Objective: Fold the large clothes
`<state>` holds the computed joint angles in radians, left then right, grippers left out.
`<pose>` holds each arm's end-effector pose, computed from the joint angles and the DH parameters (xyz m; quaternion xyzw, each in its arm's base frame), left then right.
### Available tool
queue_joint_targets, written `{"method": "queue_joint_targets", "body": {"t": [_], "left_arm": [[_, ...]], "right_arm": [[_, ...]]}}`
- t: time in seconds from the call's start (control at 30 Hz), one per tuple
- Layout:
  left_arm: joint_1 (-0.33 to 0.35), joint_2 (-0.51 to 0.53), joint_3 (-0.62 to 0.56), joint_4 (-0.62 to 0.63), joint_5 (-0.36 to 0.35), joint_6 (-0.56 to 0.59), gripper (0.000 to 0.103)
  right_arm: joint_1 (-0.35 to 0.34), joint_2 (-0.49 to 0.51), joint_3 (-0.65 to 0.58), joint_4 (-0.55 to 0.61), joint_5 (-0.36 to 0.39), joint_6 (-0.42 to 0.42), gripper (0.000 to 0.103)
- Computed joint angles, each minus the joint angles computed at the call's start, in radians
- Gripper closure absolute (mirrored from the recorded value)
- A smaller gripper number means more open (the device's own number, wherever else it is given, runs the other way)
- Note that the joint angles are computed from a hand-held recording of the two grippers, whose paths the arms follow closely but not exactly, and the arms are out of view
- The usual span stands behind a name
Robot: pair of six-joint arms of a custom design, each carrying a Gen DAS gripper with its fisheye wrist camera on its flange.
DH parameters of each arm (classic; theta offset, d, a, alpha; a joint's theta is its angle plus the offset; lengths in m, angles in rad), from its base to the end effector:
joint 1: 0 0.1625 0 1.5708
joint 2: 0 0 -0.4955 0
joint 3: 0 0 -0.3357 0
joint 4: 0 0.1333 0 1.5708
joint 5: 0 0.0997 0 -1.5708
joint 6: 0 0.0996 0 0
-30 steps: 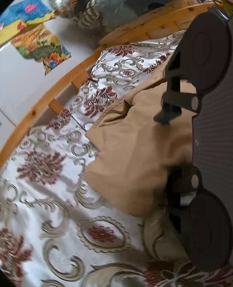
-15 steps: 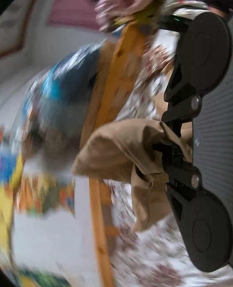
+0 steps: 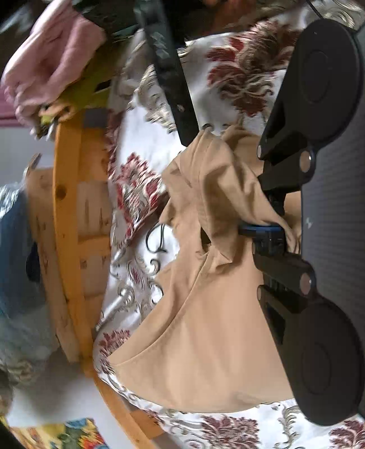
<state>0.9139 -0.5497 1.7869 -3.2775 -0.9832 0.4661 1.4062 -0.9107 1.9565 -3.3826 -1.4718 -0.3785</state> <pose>-0.2530 -0.6369 0.0754 0.4386 0.8238 -0.2484 0.2592 0.0408 -0.6278 0.2611 0.1173 -0.9191 0.3719 0.0559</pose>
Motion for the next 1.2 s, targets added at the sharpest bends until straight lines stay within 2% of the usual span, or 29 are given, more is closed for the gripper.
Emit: {"method": "queue_joint_targets", "body": {"t": [0.1, 0.17, 0.2, 0.23, 0.27, 0.3, 0.33, 0.4, 0.57, 0.6, 0.63, 0.67, 0.73, 0.77, 0.83, 0.9, 0.97, 1.03, 1.1, 1.2], "left_arm": [[-0.003, 0.004, -0.006, 0.028, -0.016, 0.015, 0.099], [-0.007, 0.006, -0.005, 0.048, -0.030, 0.016, 0.099], [-0.007, 0.006, -0.005, 0.063, -0.036, 0.021, 0.099], [-0.008, 0.014, -0.010, 0.075, -0.038, 0.027, 0.099], [-0.008, 0.022, -0.015, 0.079, -0.036, 0.036, 0.099], [-0.007, 0.032, -0.014, 0.068, -0.032, 0.044, 0.098], [-0.004, 0.038, -0.014, 0.056, -0.035, 0.041, 0.097], [0.003, 0.041, -0.015, 0.045, -0.058, 0.011, 0.092], [0.020, 0.043, -0.023, 0.049, -0.121, 0.012, 0.070], [0.024, 0.044, -0.028, 0.065, -0.131, 0.013, 0.059], [0.029, 0.045, -0.033, 0.083, -0.145, 0.004, 0.052], [0.033, 0.043, -0.032, 0.089, -0.155, -0.013, 0.051], [0.039, 0.024, -0.027, 0.104, -0.189, -0.046, 0.046], [0.045, 0.007, -0.029, 0.124, -0.225, -0.073, 0.044], [0.056, -0.026, -0.033, 0.147, -0.283, -0.137, 0.031], [0.065, -0.066, 0.000, 0.091, -0.339, -0.187, 0.022], [0.073, -0.109, 0.045, 0.022, -0.375, -0.223, 0.018], [0.077, -0.148, 0.096, -0.067, -0.370, -0.243, 0.013], [0.078, -0.177, 0.134, -0.127, -0.301, -0.287, 0.011], [0.110, -0.203, 0.155, -0.146, -0.228, -0.388, 0.011]], "right_arm": [[-0.049, -0.028, 0.014, 0.072, 0.138, 0.085, 0.043], [-0.054, -0.022, -0.002, 0.087, 0.164, 0.139, 0.044], [-0.050, -0.013, -0.013, 0.077, 0.159, 0.150, 0.048], [-0.041, 0.000, -0.019, 0.047, 0.138, 0.152, 0.065], [-0.020, 0.022, -0.033, 0.006, 0.083, 0.144, 0.075], [0.005, 0.041, -0.049, -0.030, 0.017, 0.120, 0.091], [0.026, 0.057, -0.068, -0.043, -0.028, 0.078, 0.095], [0.045, 0.079, -0.096, -0.055, -0.036, -0.010, 0.099], [0.087, 0.145, -0.137, -0.147, -0.117, -0.326, 0.102], [0.085, 0.166, -0.150, -0.155, -0.150, -0.371, 0.102], [0.078, 0.174, -0.161, -0.133, -0.177, -0.374, 0.102], [0.070, 0.181, -0.177, -0.099, -0.209, -0.352, 0.102], [0.049, 0.182, -0.174, -0.090, -0.191, -0.346, 0.101], [0.045, 0.184, -0.165, -0.107, -0.185, -0.375, 0.100], [0.046, 0.193, -0.152, -0.149, -0.196, -0.464, 0.100], [0.050, 0.202, -0.153, -0.169, -0.214, -0.494, 0.100], [0.049, 0.201, -0.152, -0.172, -0.212, -0.466, 0.100], [0.052, 0.203, -0.142, -0.198, -0.219, -0.476, 0.100], [0.055, 0.203, -0.122, -0.241, -0.225, -0.499, 0.100], [0.053, 0.186, -0.092, -0.286, -0.190, -0.470, 0.100]]}}
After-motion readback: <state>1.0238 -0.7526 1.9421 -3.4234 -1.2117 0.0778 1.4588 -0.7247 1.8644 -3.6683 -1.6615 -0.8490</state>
